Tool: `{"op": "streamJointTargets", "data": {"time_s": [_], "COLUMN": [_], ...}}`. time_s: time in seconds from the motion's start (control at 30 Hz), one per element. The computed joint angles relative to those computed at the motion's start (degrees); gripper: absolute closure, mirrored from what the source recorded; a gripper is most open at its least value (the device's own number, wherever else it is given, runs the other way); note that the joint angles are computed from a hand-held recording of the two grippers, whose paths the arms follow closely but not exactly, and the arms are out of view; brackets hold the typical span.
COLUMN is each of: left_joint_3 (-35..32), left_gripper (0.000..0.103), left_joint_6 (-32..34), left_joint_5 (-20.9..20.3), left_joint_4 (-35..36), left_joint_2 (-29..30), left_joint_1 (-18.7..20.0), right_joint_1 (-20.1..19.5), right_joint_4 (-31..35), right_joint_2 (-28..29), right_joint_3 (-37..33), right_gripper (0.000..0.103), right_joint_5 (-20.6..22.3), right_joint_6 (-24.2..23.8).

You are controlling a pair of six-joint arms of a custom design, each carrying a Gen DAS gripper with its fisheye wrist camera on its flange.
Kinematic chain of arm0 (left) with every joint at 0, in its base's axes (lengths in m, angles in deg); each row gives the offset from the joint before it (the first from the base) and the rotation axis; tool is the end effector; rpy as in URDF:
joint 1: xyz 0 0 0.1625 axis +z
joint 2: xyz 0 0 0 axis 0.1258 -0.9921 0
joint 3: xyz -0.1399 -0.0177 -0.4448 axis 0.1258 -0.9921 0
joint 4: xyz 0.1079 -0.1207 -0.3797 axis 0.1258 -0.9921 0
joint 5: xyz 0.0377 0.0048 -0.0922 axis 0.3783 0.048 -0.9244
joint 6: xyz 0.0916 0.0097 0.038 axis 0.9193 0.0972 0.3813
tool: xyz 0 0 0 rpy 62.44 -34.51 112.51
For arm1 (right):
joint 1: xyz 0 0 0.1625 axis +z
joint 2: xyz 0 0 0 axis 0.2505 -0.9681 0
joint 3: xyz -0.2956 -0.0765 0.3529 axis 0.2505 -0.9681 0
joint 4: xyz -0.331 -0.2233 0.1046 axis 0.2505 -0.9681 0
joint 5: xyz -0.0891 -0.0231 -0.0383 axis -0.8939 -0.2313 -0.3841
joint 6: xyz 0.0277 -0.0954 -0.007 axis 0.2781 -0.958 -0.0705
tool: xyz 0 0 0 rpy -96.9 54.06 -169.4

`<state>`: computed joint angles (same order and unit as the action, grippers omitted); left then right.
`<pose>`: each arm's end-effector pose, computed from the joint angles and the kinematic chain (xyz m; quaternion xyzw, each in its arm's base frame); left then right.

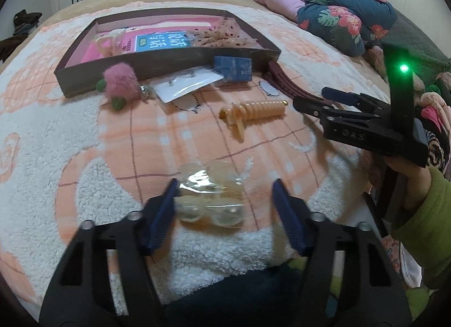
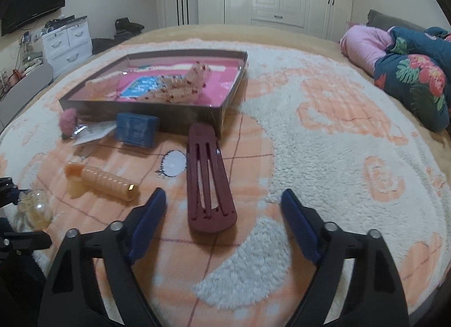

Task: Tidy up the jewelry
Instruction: 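Grasp the pearl earring bag with the left tool while the right tool grasps the maroon hair clip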

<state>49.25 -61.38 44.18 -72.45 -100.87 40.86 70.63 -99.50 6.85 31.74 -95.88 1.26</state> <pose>-0.3576 -0.7038 0.0286 0.1040 0.9131 -0.2871 0.2703 0.0437 -0.8504 0.3084 0.3880 -0.8576 0.2367 0.2407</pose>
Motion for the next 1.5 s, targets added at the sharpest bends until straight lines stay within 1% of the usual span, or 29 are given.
{"op": "streamJointTargets", "data": {"time_s": [0.03,0.07,0.1,0.17,0.2,0.23,0.33,0.43,0.6,0.9,1.23,1.5], "left_joint_3": [0.1,0.2,0.2,0.5,0.6,0.6,0.6,0.8,1.3,1.1,2.3,3.8], "left_gripper": [0.057,0.061,0.066,0.066,0.066,0.066,0.066,0.066,0.066,0.066,0.066,0.066], "left_joint_6": [-0.1,-0.1,-0.1,0.1,0.2,0.4,0.7,1.2,2.0,3.7,4.3,4.7], "left_joint_5": [0.1,0.3,0.4,0.4,0.3,0.2,0.1,-0.2,-0.1,0.3,1.8,3.8], "left_joint_4": [0.0,-0.1,-0.2,-0.8,-1.1,-1.3,-1.8,-2.8,-4.2,-6.3,-10.6,-15.0], "left_joint_2": [0.0,-0.1,-0.1,-0.1,-0.2,-0.2,-0.2,-0.2,-0.2,0.0,-0.8,-2.3], "left_joint_1": [0.1,0.1,0.1,0.1,0.2,0.2,0.2,0.3,0.1,-0.4,-0.5,-0.3], "right_joint_1": [0.0,0.0,0.0,0.1,0.1,0.1,0.2,0.2,-0.4,-1.8,-1.1,0.5], "right_joint_4": [0.6,0.6,0.4,0.5,0.5,0.4,-0.3,-0.4,0.0,-0.4,-0.1,0.3], "right_joint_2": [0.4,0.9,1.3,1.7,2.0,2.1,2.5,2.2,0.9,-3.9,-7.5,-8.0], "right_joint_3": [-0.6,-1.1,-1.4,-1.6,-1.8,-1.8,-1.8,-1.5,-0.4,4.0,8.6,10.4], "right_gripper": [0.03,0.03,0.034,0.042,0.045,0.052,0.063,0.071,0.071,0.071,0.071,0.071], "right_joint_5": [0.0,0.0,0.0,0.1,0.1,0.1,0.3,0.6,2.2,6.8,9.3,10.3], "right_joint_6": [0.1,-0.1,-0.4,-1.0,-1.4,-1.8,-3.1,-3.8,-1.6,1.5,-1.0,-2.7]}}
